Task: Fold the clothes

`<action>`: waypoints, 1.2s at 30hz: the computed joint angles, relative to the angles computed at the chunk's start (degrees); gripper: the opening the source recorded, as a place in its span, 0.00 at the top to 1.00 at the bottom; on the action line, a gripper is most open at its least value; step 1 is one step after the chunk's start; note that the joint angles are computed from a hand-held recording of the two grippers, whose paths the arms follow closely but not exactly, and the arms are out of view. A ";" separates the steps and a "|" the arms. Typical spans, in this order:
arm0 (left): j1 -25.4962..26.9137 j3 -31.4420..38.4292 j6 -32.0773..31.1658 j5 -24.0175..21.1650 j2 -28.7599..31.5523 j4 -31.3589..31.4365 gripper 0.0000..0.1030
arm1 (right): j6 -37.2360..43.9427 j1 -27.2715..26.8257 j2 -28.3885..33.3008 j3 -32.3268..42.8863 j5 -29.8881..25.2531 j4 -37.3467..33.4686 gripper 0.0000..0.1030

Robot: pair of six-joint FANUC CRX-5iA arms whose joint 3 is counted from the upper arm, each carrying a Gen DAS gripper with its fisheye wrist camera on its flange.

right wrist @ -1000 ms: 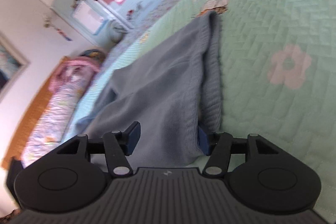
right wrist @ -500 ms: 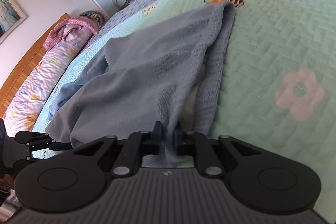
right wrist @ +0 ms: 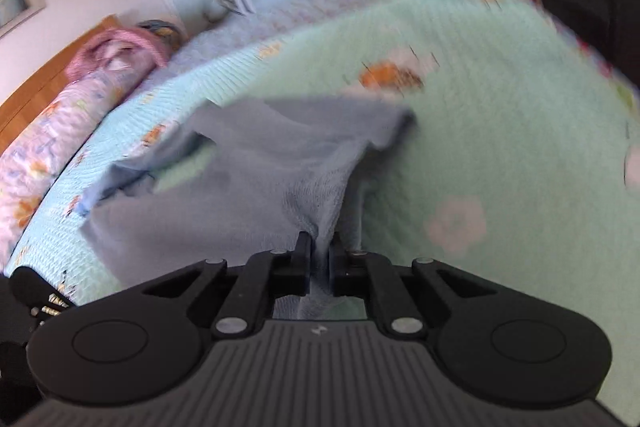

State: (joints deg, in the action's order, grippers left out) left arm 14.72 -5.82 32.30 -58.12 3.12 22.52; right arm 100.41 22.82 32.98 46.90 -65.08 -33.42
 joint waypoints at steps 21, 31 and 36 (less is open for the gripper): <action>11.95 -5.92 38.21 0.43 -0.63 9.75 0.57 | -19.56 -1.56 -10.24 -24.40 19.45 -17.75 0.47; 10.90 -5.78 35.85 1.37 -0.21 8.69 0.47 | -32.96 20.56 -14.75 -40.82 37.94 44.63 0.47; 10.21 -5.68 34.55 1.73 -0.23 8.03 0.40 | -49.64 15.77 -17.55 -43.64 44.16 38.74 0.47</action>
State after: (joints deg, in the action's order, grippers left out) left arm 24.93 -11.50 66.85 -56.39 2.89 30.55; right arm 50.77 38.59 15.43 3.25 -20.92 5.32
